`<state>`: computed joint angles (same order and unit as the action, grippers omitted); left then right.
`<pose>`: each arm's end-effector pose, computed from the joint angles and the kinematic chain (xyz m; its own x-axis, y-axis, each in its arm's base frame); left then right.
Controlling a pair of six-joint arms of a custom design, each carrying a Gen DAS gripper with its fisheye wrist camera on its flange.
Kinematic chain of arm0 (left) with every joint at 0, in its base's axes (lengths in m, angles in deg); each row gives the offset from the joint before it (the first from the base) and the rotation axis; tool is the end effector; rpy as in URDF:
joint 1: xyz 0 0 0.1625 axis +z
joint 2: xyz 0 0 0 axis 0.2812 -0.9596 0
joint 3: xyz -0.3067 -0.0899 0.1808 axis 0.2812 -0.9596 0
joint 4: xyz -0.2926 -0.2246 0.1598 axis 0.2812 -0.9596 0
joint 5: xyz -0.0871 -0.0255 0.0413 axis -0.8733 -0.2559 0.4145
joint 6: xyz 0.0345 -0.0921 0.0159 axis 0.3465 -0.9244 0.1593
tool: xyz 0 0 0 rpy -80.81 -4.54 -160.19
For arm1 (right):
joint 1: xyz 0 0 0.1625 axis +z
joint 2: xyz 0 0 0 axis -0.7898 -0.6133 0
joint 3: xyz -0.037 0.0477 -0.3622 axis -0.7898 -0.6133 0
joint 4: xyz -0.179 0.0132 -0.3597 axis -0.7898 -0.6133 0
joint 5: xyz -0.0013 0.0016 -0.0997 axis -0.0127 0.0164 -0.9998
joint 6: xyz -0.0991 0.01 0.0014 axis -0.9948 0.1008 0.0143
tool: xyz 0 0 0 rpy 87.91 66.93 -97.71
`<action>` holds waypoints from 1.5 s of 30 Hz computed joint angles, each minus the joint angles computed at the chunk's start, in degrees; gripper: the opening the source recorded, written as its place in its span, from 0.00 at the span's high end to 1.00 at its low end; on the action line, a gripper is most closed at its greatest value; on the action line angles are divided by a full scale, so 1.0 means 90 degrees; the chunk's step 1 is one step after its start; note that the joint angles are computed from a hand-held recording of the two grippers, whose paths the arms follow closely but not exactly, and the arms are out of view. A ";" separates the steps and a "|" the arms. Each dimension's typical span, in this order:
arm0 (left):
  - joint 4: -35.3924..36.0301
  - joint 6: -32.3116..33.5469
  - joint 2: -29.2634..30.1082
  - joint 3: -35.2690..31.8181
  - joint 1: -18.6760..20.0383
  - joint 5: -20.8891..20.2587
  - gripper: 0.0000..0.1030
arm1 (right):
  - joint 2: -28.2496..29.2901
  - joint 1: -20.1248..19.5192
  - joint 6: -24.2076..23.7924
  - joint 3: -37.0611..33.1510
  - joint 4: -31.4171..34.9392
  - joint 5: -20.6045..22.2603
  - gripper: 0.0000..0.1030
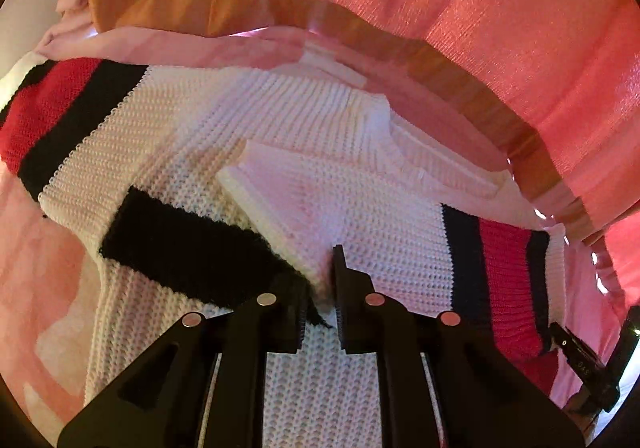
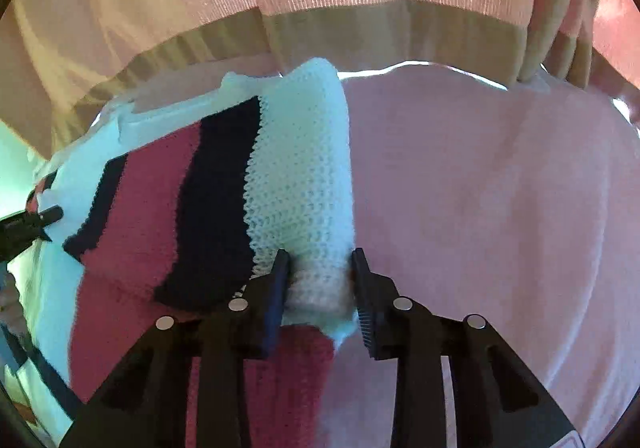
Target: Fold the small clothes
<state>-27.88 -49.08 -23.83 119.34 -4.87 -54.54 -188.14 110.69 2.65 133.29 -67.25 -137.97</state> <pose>-0.3224 -0.2739 -0.0198 -0.7900 -0.5050 -0.3476 -0.0481 0.6163 -0.7861 -0.0965 -0.3984 0.3754 -0.7611 -0.3888 0.5192 -0.5459 0.8163 -0.1888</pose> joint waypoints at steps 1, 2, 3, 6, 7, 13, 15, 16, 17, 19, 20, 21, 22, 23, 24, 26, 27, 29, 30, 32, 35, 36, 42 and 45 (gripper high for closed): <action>-0.0033 0.0034 0.0015 0.0013 0.0042 -0.0063 0.89 | -0.0040 0.0034 0.0114 -0.0036 0.0084 -0.0034 0.72; -0.0124 0.0067 0.0025 0.0055 0.0064 -0.0074 0.88 | -0.0156 0.0020 0.0174 -0.0016 0.0095 0.0073 0.74; -0.0101 0.0057 0.0031 0.0057 0.0068 -0.0058 0.88 | -0.0374 -0.0023 0.0184 0.0032 0.0156 0.0346 0.75; 0.0104 -0.0020 0.0076 -0.0067 0.0093 -0.0059 0.88 | -0.0667 -0.0093 0.0051 0.0074 0.0479 0.0716 0.69; 0.0196 -0.0040 0.0120 -0.0136 0.0109 -0.0072 0.87 | -0.0597 -0.0035 0.0069 0.0096 0.0397 0.0563 0.57; 0.0334 -0.0079 0.0179 -0.0228 0.0126 0.0001 0.85 | -0.0128 -0.0152 0.0341 -0.0084 0.0531 0.0207 0.80; 0.0428 -0.0110 0.0178 -0.0259 0.0046 0.0012 0.85 | -0.0510 -0.0251 0.0180 -0.0015 0.0552 0.0657 0.81; 0.0451 -0.0039 0.0193 -0.0276 0.0052 -0.0009 0.84 | -0.0601 -0.0298 0.0170 -0.0001 0.0547 0.0745 0.81; 0.0430 0.0058 0.0226 -0.0285 0.0097 -0.0067 0.84 | -0.0555 -0.0337 0.0243 -0.0056 0.0553 0.0716 0.81; 0.0359 0.0148 0.0272 -0.0246 0.0101 -0.0025 0.84 | -0.0131 -0.0387 0.0541 -0.0235 0.0610 0.0237 0.80; 0.0377 0.0177 0.0266 -0.0270 0.0125 -0.0033 0.84 | -0.0079 -0.0420 0.0615 -0.0237 0.0595 0.0234 0.79; 0.0374 0.0172 0.0251 -0.0277 0.0123 -0.0043 0.84 | -0.0138 -0.0333 0.0620 -0.0174 0.0486 0.0172 0.79; 0.0324 0.0143 0.0219 -0.0248 0.0107 -0.0052 0.84 | -0.0244 -0.0291 0.0586 -0.0112 0.0453 0.0224 0.78; 0.0292 0.0114 0.0189 -0.0216 0.0092 -0.0061 0.84 | -0.0434 -0.0290 0.0508 -0.0021 0.0438 0.0425 0.78; 0.0303 0.0090 0.0172 -0.0220 0.0088 -0.0065 0.84 | -0.0698 -0.0320 0.0390 0.0094 0.0471 0.0711 0.77; 0.0557 -0.0053 0.0155 -0.0282 0.0017 -0.0095 0.84 | -0.1184 -0.0395 -0.0022 0.0320 0.0585 0.1260 0.77; 0.0761 -0.0162 0.0163 -0.0348 -0.0025 -0.0107 0.84 | -0.1413 -0.0417 -0.0374 0.0516 0.0537 0.1446 0.77; 0.1140 -0.0393 0.0140 -0.0461 -0.0135 -0.0111 0.83 | -0.1455 -0.0302 -0.0732 0.0744 0.0208 0.1263 0.77; 0.1275 -0.0503 0.0113 -0.0484 -0.0187 -0.0120 0.82 | -0.1313 -0.0184 -0.0865 0.0901 -0.0237 0.0900 0.76; 0.1741 -0.0764 0.0099 -0.0603 -0.0192 -0.0298 0.76 | -0.0767 0.0063 -0.0658 0.0854 -0.0928 0.0110 0.75; 0.1665 -0.1062 -0.0100 -0.0332 -0.0095 -0.0699 0.75 | -0.0592 -0.0030 0.0155 0.0447 -0.0391 -0.0027 0.74; 0.1705 -0.1330 -0.0197 -0.0258 -0.0161 -0.0653 0.75 | -0.0696 -0.0067 0.0323 0.0338 -0.0075 0.0194 0.74; 0.2483 -0.1756 -0.0119 -0.0687 -0.0294 -0.0154 0.75 | -0.1071 0.0095 -0.0399 0.0475 0.0743 0.0967 0.75; 0.1922 -0.1074 0.0265 -0.0797 0.0091 -0.0403 0.75 | -0.0532 0.0190 -0.0835 0.0770 -0.0334 0.0036 0.95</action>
